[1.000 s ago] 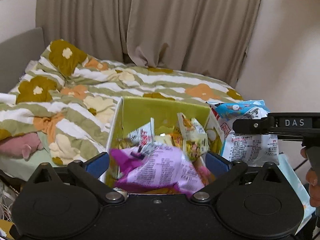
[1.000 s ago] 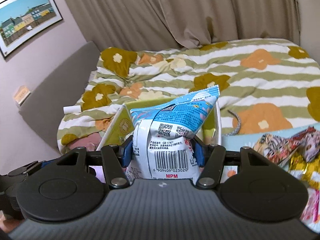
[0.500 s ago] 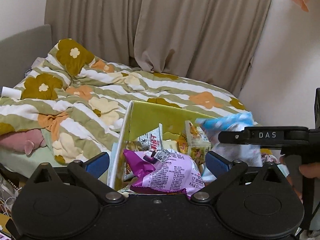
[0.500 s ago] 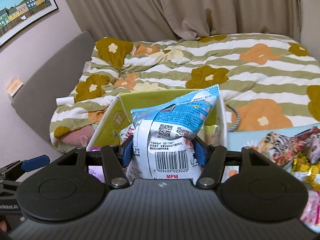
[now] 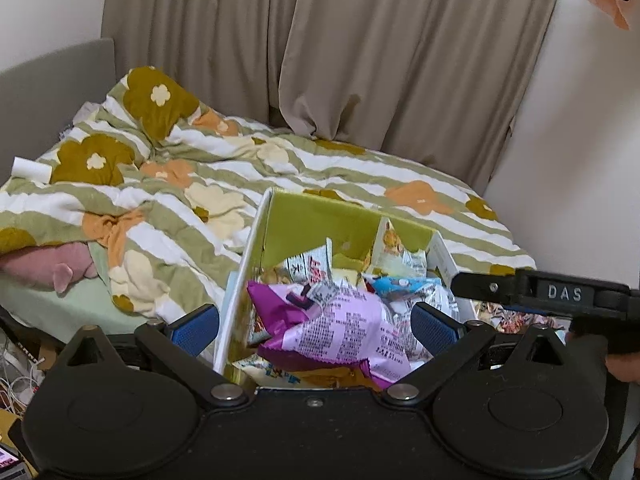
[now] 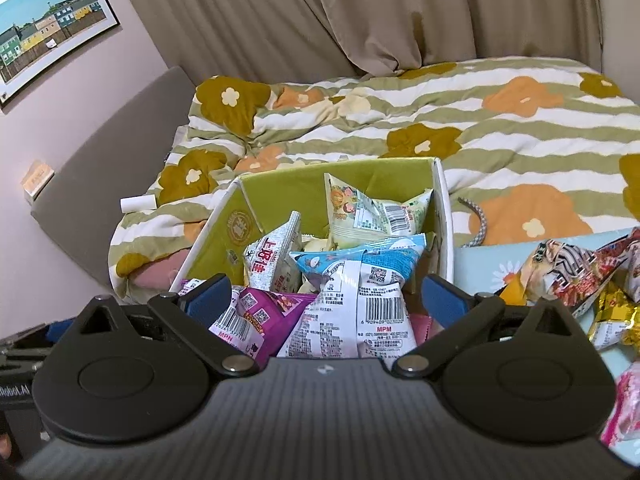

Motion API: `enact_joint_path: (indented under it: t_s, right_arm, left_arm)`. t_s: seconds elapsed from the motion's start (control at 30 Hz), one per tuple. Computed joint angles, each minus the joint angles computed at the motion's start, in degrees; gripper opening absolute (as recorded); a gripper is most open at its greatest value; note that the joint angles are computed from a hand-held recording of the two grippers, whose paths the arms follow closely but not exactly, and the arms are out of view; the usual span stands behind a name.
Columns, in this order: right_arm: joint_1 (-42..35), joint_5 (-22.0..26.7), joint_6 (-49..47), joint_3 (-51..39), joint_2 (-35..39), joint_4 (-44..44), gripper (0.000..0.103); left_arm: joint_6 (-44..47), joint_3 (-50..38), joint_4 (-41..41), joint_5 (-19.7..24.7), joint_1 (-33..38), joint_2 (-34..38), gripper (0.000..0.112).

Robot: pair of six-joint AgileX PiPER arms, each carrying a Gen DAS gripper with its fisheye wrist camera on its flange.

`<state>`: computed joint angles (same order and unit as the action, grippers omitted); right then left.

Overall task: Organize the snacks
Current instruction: 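Carry both bags into the box and open both tools to release them, then reach both tools back to the remaining bags on the daisy mat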

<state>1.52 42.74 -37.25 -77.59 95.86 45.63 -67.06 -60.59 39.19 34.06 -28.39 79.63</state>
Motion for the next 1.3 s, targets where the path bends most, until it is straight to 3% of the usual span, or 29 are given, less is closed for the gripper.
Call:
enact_joint_path:
  t_s: [0.17, 0.47, 0.8, 1.07, 1.3]
  right_arm:
    - [-1.00, 1.02, -0.28, 0.87, -2.05, 0.88, 0.103]
    - [-3.06, 1.22, 6.40, 3.44, -8.05, -4.55, 0.103]
    - [-17.06, 2.35, 1.39, 7.31, -15.08, -1.64, 0.103]
    - [-32.93, 10.58, -9.82, 0.72, -7.38, 3.89, 0.103]
    - [-40.31, 18.86, -16.82, -11.83, 6.13, 4.41, 0.103]
  left_arm:
    - [-1.00, -0.73, 2.94, 2.22, -1.76, -1.14, 0.103]
    - [2.32, -2.11, 3.23, 1.80, -3.96, -1.85, 0.103]
    - [0.77, -8.27, 4.69, 1.30, -12.09, 3.75, 0.103]
    - [-3.83, -22.45, 5.21, 6.34, -19.42, 17.11, 0.103]
    - [1.07, -40.87, -4.16, 10.77, -21.96, 32.74, 0.103]
